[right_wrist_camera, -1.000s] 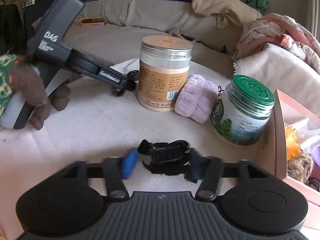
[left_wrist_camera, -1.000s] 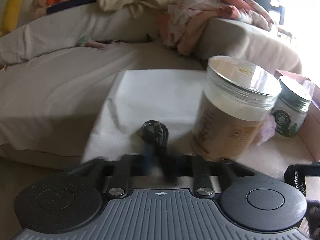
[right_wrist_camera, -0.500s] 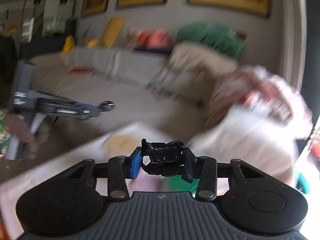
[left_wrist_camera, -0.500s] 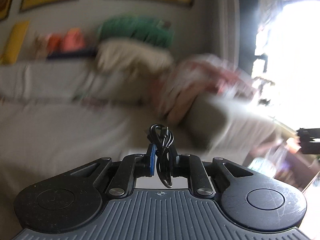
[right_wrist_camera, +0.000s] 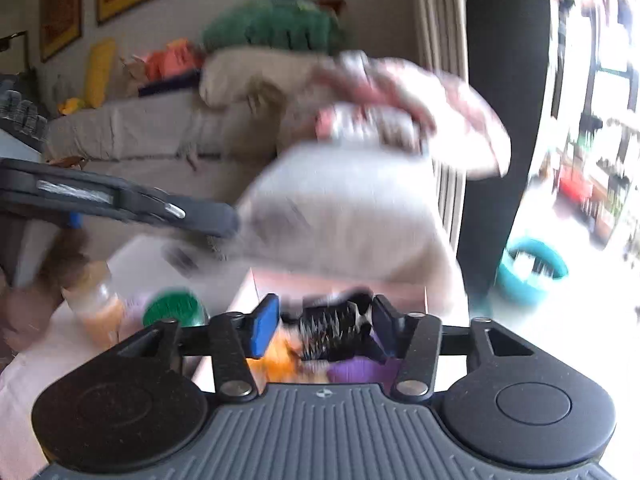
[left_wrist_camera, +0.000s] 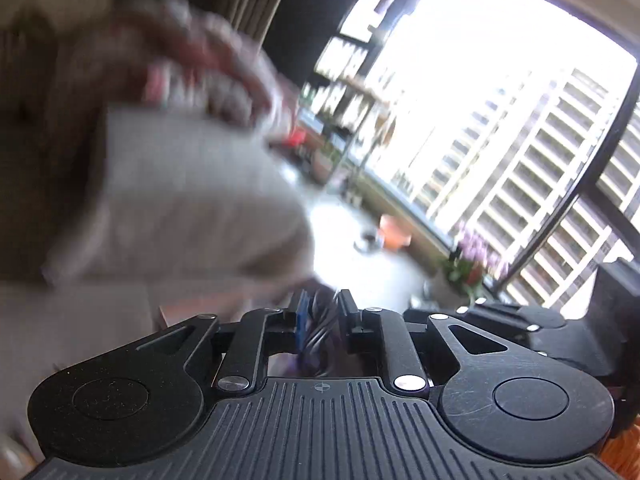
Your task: Organize soft objects
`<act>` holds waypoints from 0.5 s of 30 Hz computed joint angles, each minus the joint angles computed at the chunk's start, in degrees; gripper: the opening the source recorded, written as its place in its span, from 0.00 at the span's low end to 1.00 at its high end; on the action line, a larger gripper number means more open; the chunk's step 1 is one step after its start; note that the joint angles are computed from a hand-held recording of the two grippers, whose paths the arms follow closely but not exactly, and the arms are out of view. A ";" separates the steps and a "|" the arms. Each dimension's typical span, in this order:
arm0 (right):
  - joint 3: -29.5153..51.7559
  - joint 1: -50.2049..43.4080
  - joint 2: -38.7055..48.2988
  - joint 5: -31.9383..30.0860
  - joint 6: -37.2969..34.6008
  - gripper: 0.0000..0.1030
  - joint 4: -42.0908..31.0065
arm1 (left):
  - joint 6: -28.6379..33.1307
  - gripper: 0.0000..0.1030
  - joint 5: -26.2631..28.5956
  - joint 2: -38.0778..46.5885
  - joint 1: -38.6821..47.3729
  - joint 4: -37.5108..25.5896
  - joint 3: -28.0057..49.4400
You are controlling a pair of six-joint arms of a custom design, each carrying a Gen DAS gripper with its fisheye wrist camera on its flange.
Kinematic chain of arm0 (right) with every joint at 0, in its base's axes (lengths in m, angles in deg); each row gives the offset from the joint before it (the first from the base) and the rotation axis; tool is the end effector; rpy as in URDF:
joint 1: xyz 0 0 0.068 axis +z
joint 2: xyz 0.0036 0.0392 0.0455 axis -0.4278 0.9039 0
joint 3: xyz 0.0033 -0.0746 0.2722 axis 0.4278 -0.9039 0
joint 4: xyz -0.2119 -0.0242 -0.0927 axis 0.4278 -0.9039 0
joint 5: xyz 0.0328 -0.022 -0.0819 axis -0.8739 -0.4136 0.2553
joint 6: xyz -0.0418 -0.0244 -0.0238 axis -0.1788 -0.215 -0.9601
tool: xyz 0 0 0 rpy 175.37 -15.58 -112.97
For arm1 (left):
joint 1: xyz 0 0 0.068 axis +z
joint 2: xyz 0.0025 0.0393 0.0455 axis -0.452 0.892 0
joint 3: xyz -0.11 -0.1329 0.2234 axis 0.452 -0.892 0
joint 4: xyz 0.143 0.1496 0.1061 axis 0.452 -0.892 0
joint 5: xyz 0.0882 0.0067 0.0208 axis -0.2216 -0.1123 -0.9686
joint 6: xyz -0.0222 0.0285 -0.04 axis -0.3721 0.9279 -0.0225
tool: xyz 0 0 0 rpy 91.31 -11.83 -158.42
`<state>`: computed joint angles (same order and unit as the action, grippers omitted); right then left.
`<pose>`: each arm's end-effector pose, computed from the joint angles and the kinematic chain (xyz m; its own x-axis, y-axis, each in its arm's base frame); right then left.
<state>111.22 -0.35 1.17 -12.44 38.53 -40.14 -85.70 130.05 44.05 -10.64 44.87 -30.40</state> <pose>0.2185 0.1056 0.1657 -0.5039 -0.2665 -0.8216 -0.5085 0.8604 0.0327 0.2830 0.0561 0.1557 -0.6570 -0.1682 -0.7349 0.3145 0.8248 -0.4699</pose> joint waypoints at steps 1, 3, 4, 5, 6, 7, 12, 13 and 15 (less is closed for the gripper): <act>-0.93 -1.48 1.13 -1.27 -0.14 0.52 1.34 | 1.84 0.18 -0.96 2.40 -0.92 -1.77 1.24; -2.57 -3.25 2.14 -1.89 -0.31 0.54 3.74 | 4.66 0.18 -1.59 4.76 -0.49 -2.90 1.34; -3.01 -3.99 2.02 -2.30 -0.25 0.56 4.15 | 5.62 0.18 -1.94 4.52 0.54 -3.14 0.94; -3.26 -4.74 2.31 -2.79 -0.14 0.58 4.78 | 6.24 0.18 -2.29 3.75 1.69 -2.86 0.39; -3.70 -5.15 2.06 -2.91 -0.13 0.59 5.05 | 7.25 0.18 -2.02 2.51 3.64 -2.94 0.06; -4.28 -5.22 2.52 -2.59 -0.32 0.59 6.14 | 8.21 0.18 -1.33 0.79 6.00 -2.22 -1.03; -6.83 3.38 7.31 5.86 -4.05 0.63 16.98 | 10.15 0.18 2.19 -8.94 21.11 1.13 -6.94; -8.58 6.98 9.09 9.30 -6.12 0.63 22.26 | 10.85 0.18 3.10 -9.57 24.94 2.01 -7.93; -10.24 15.27 12.98 16.44 -11.59 0.63 30.47 | 13.73 0.18 6.32 -9.91 33.03 -0.77 -7.68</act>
